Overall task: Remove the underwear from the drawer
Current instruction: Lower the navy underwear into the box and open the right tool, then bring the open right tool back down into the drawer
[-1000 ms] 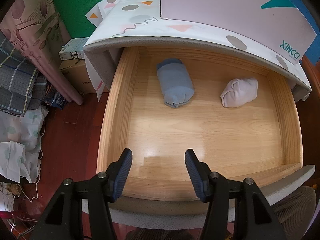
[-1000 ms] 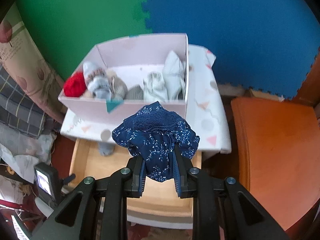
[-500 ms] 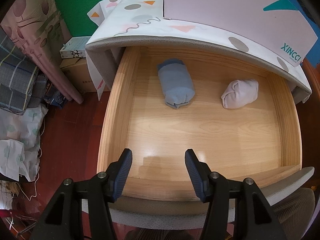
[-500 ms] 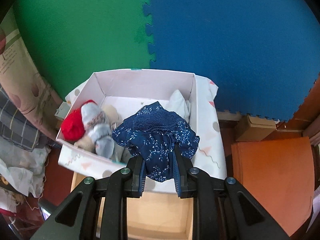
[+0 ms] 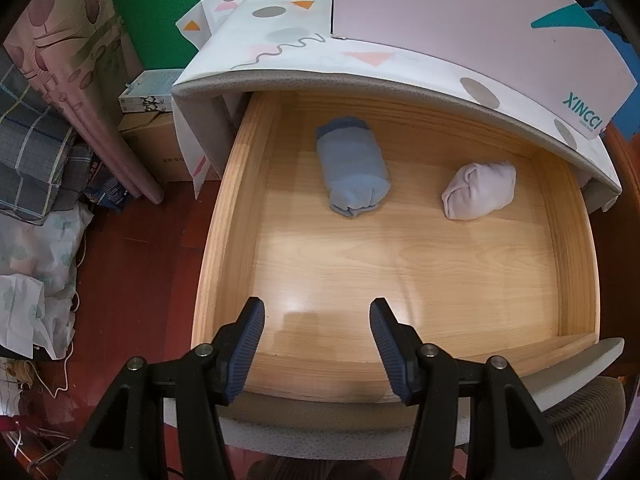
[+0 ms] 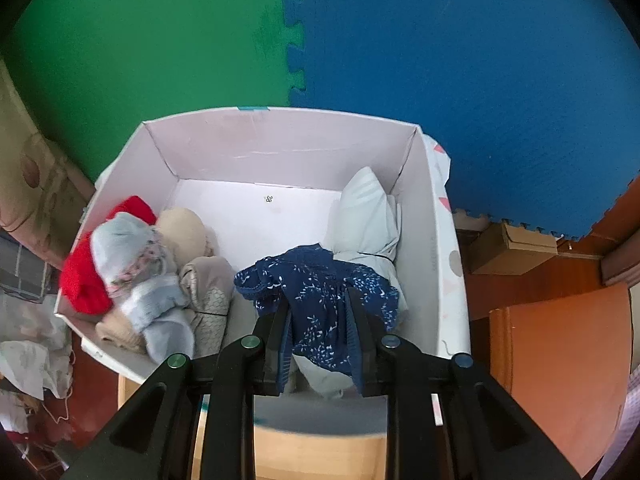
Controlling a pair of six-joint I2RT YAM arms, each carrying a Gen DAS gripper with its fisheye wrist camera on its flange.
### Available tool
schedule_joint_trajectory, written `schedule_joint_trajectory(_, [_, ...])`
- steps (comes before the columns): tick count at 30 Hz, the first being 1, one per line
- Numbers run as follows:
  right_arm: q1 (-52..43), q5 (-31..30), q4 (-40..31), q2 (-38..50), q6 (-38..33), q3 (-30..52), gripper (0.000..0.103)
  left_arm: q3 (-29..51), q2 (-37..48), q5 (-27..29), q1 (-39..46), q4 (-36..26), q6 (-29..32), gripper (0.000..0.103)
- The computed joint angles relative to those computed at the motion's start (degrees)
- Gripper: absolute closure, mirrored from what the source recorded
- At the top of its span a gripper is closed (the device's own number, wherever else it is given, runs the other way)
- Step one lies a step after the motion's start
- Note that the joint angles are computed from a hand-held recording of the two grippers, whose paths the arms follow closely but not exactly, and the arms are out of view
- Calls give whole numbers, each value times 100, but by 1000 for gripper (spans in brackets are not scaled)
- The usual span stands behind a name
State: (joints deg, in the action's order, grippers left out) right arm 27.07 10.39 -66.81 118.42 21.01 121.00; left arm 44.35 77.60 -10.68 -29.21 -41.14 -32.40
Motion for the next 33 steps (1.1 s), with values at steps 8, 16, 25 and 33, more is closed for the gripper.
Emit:
schedule_joint_trajectory(8, [2,37,17,271,-51,31,77,6,3,-2,19,-6,-11,47])
schedule_joint_trajectory(16, [-57,-28,194,128,-97,-132,69,5,-6,3,30,-8,-36,47])
schedule_joint_trajectory(25, [-57,-109,616,-817,-352,-997,68,13,30,31,110,-44,-111,47])
schedule_joint_trajectory(33, [198,-538,1552,-2419,-1383,-2833,68,-25,-26,-44,139,-69,-230,47])
